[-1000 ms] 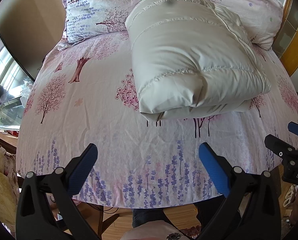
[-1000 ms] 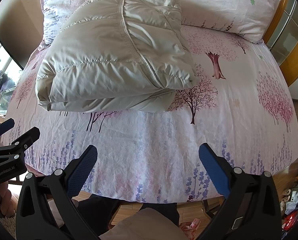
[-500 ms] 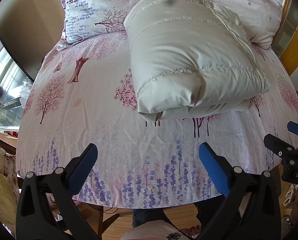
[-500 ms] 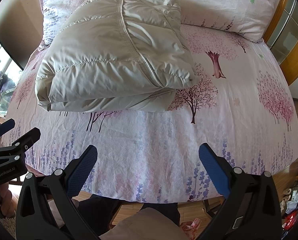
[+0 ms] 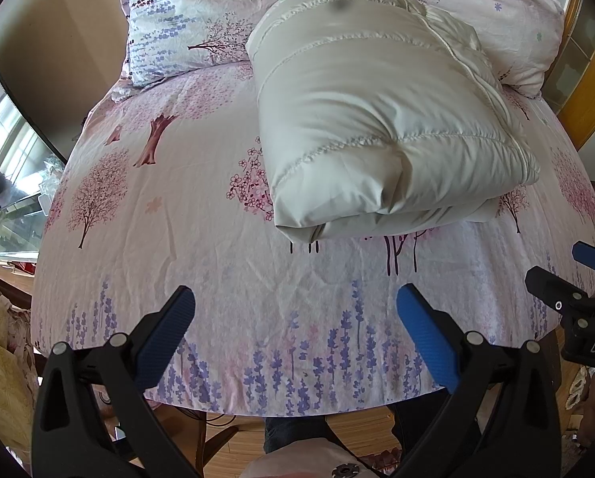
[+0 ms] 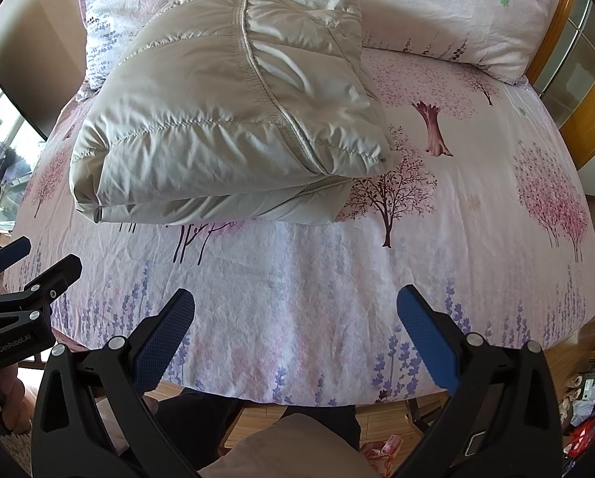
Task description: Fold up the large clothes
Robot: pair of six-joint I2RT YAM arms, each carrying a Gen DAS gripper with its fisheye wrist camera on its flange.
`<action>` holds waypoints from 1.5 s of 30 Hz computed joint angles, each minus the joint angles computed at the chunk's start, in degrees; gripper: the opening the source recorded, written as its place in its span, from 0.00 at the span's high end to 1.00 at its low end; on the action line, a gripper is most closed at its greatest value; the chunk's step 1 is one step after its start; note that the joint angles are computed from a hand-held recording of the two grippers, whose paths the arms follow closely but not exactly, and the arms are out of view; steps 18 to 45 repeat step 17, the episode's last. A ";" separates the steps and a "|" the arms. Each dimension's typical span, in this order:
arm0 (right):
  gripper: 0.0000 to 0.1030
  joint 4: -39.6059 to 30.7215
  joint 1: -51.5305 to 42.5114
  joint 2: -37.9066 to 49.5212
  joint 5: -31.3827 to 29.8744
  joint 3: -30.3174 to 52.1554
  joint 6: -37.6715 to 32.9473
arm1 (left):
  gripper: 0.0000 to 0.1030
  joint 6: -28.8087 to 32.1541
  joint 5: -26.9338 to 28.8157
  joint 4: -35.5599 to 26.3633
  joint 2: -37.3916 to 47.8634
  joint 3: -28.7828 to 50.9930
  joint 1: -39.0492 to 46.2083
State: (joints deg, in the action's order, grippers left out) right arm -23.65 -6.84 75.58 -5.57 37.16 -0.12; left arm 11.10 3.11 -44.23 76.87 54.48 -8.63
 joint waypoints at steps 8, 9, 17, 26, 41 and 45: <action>0.01 0.06 -0.16 0.14 -0.08 0.06 -0.11 | 0.02 -0.54 0.09 0.44 0.30 0.01 -0.72; 0.01 0.08 -0.22 0.17 -0.13 0.07 -0.19 | 0.02 -0.34 0.25 0.47 0.57 0.15 -0.59; 0.01 0.11 -0.43 0.30 -0.27 0.14 -0.46 | 0.02 -0.08 0.45 0.44 0.71 0.20 -0.40; 0.01 0.11 -0.43 0.30 -0.27 0.14 -0.46 | 0.02 -0.08 0.45 0.44 0.71 0.20 -0.40; 0.01 0.11 -0.43 0.30 -0.27 0.14 -0.46 | 0.02 -0.08 0.45 0.44 0.71 0.20 -0.40; 0.01 0.11 -0.43 0.30 -0.27 0.14 -0.46 | 0.02 -0.08 0.45 0.44 0.71 0.20 -0.40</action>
